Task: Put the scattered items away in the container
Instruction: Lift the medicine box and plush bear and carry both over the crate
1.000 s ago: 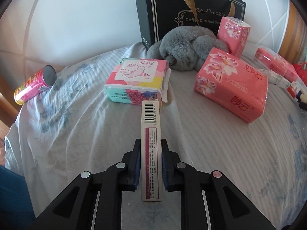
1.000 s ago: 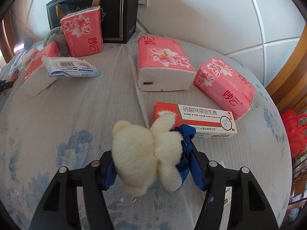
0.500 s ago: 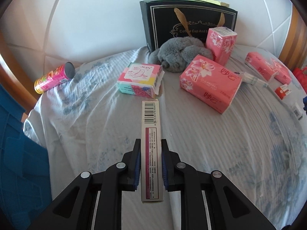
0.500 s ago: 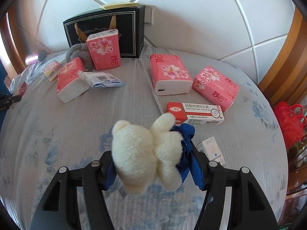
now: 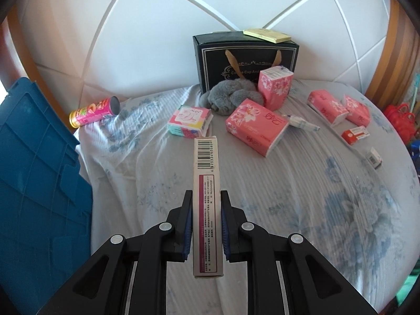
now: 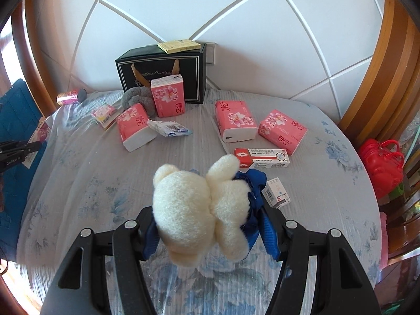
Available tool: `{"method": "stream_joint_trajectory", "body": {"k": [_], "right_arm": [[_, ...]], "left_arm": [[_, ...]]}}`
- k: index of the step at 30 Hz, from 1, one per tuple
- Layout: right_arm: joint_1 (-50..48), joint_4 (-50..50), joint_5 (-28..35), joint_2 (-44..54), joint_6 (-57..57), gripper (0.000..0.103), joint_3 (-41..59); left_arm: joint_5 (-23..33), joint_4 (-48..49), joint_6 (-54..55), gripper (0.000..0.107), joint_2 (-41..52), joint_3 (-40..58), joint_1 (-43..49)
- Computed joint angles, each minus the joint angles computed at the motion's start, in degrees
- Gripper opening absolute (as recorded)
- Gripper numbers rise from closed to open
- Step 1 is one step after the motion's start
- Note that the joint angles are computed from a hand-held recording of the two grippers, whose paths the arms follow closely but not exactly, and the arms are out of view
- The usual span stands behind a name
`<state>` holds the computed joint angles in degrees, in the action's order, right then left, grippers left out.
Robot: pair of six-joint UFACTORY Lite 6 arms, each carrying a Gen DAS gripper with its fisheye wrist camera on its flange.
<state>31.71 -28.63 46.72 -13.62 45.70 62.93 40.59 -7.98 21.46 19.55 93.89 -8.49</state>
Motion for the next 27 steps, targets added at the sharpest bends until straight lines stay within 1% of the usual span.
{"method": "stream_joint_trajectory", "body": {"k": [5,10,14,20,27], "right_arm": [[7.86,-2.86,8.75,-4.67,4.13,0.061,3.35],[17.09,-6.36,15.96,-8.81,11.10,0.062,5.19],[27.44,-10.36,22.67,-10.61,18.59,0.062,5.82],[42.04,-15.47,33.38,-12.56,27.32,0.062,7.57],[52.10,-20.02,43.52,-12.57,30.67,0.062,11.14]], "left_arm": [[2.45,-1.91,0.72,0.018,-9.45,-5.59,-0.49],[4.73,-3.70,2.51,0.018,-15.71,-8.18,0.17],[6.48,-4.62,3.42,0.018,-19.19,-9.10,1.48],[8.41,-2.91,1.79,0.018,-23.37,-9.86,1.25],[10.99,-1.78,-0.49,0.018,-25.88,-7.41,0.23]]}}
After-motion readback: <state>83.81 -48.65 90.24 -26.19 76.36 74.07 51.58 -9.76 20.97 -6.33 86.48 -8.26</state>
